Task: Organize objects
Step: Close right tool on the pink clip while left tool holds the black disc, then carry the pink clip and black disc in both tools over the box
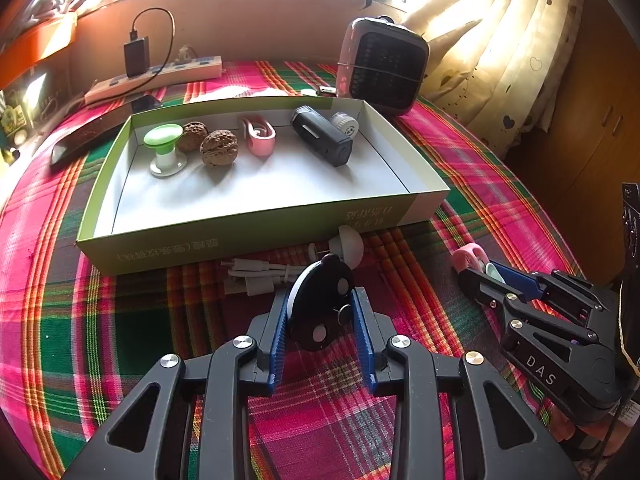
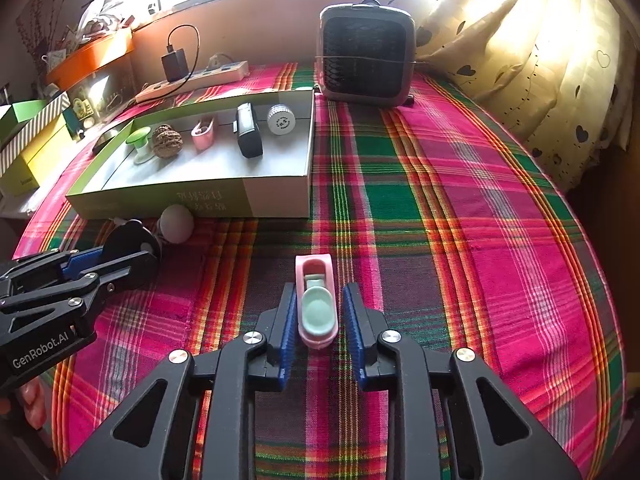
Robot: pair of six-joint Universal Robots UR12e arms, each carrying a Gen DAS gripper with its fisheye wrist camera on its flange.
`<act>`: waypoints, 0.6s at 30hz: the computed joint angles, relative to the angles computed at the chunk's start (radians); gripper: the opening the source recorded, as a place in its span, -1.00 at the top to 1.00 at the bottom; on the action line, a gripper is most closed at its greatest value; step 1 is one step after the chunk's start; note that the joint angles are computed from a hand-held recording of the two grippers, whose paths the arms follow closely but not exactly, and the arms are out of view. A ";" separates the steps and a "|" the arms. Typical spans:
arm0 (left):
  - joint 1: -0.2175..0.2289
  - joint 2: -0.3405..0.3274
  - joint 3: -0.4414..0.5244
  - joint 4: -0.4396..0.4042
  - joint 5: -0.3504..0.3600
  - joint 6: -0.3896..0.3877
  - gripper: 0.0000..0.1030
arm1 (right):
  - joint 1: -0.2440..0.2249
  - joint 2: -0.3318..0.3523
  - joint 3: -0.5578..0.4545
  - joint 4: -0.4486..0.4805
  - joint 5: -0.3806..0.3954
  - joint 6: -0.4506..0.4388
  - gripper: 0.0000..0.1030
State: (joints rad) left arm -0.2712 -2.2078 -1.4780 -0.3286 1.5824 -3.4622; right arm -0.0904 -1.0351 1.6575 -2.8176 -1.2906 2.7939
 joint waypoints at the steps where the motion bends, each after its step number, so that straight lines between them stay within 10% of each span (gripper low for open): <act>1: 0.000 0.000 0.000 0.000 0.000 0.001 0.46 | 0.000 0.000 0.000 0.000 0.001 0.000 0.63; 18: -0.001 0.001 -0.003 0.003 -0.001 0.000 0.46 | -0.001 -0.001 0.001 0.001 0.005 -0.001 0.64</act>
State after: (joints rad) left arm -0.2719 -2.2065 -1.4810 -0.3260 1.5817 -3.4620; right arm -0.0919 -1.0359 1.6584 -2.8168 -1.2853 2.7932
